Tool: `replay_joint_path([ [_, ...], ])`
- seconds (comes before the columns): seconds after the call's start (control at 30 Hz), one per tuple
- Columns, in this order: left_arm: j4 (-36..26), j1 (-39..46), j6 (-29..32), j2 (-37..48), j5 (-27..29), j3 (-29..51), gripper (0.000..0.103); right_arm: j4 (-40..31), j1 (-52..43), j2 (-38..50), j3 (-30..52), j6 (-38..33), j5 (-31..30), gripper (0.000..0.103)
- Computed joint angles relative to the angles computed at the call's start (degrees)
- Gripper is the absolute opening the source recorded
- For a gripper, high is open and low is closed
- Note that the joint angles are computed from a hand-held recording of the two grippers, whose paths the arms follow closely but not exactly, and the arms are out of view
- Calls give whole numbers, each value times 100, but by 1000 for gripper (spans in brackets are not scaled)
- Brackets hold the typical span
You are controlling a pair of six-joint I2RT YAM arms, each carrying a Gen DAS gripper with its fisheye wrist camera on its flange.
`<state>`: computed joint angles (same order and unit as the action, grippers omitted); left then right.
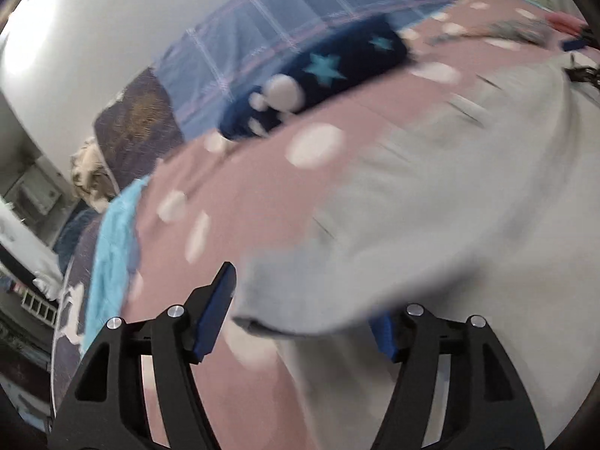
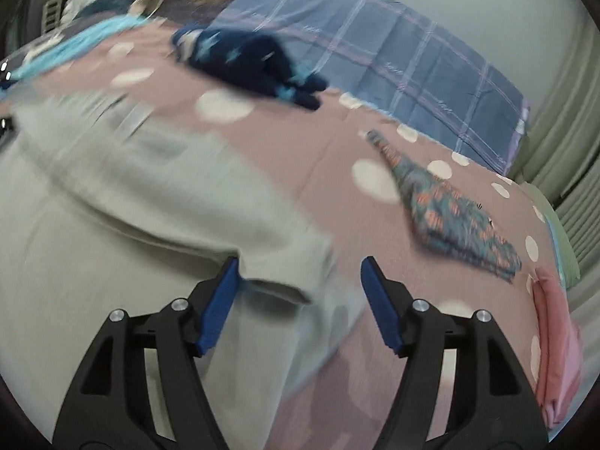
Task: Fold small clothes
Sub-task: 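Release the hem and press the folded shirt flat with both grippers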
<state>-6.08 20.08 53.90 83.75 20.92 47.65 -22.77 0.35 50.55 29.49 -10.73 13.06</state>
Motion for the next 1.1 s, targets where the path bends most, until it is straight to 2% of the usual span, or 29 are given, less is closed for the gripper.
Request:
replay_joint_path([
  [0.07, -409, -56, -585, 573, 133, 819, 67, 162, -704, 618, 426, 325, -594, 67],
  [0.1, -893, 36, -1060, 988, 431, 1486, 67, 148, -1013, 821, 597, 479, -869, 65],
  [0.17, -1594, 140, -1500, 1426, 713, 2231, 67, -39, -1802, 1134, 889, 702, -1830, 64],
  [0.2, -1996, 241, -1622, 1687, 932, 2616, 67, -96, -1999, 1191, 933, 735, -2126, 65],
  [0.3, -3263, 354, -1377, 2453, 1428, 3546, 69, -251, -2761, 1520, 1014, 609, -3417, 65],
  [0.37, -4012, 273, -1253, 2979, 1422, 4095, 68, -305, -2941, 1791, 1116, 585, -3897, 65],
  [0.4, -4122, 195, -1304, 3107, 1366, 4175, 68, -294, -2959, 1942, 1184, 604, -4034, 64],
  [0.43, -4160, 134, -1394, 3204, 1333, 4239, 59, -258, -2919, 2136, 1269, 665, -4132, 63],
  [0.47, -4093, 84, -1461, 3177, 1401, 4177, 39, -229, -2867, 2260, 1320, 732, -4198, 61],
  [0.5, -4240, 77, -1409, 3198, 1525, 4232, 27, -229, -2819, 2388, 1388, 794, -4310, 50],
  [0.53, -4512, 77, -1375, 3275, 1687, 4411, 3, -299, -2770, 2573, 1517, 835, -4490, 24],
  [0.57, -4507, 74, -1435, 3204, 1724, 4384, 3, -356, -2735, 2632, 1582, 883, -4599, 7],
  [0.6, -4185, 50, -1449, 2896, 1666, 4077, 3, -325, -2692, 2525, 1557, 985, -4553, 2],
  [0.67, -3984, 121, -1193, 2367, 1900, 3713, 3, -241, -2720, 1895, 1379, 1070, -4354, 2],
  [0.7, -4000, 188, -1116, 2146, 2072, 3601, 3, -301, -2853, 1684, 1364, 1078, -4459, 2],
  [0.73, -4008, 261, -1093, 2077, 2206, 3648, 3, -398, -3038, 1516, 1381, 1131, -4558, 2],
  [0.8, -3861, 252, -1270, 2091, 2181, 3704, 5, -401, -3107, 1424, 1378, 1181, -4379, 0],
  [0.83, -3867, 211, -1364, 2178, 2050, 3789, 6, -280, -3104, 1437, 1347, 1232, -3726, 5],
  [0.87, -3913, 178, -1440, 2300, 1864, 3890, 11, -280, -3104, 1437, 1347, 1232, -3726, 6],
  [0.93, -3791, 182, -1588, 2307, 1374, 3757, 21, -690, -3395, 1772, 1449, 1257, -4251, 10],
  [0.97, -3799, 223, -1565, 2272, 1244, 3691, 26, -908, -3570, 1635, 1333, 1188, -4575, 11],
  [1.0, -3802, 461, -1378, 2073, 1296, 3422, 29, -1106, -3646, 1219, 1128, 970, -4576, 15],
  [1.03, -3837, 658, -1238, 1957, 1396, 3301, 39, -1254, -3706, 839, 957, 795, -4510, 24],
  [1.1, -4125, 1332, -683, 1560, 1841, 2894, 42, -2084, -4261, -286, 511, 81, -4732, 30],
])
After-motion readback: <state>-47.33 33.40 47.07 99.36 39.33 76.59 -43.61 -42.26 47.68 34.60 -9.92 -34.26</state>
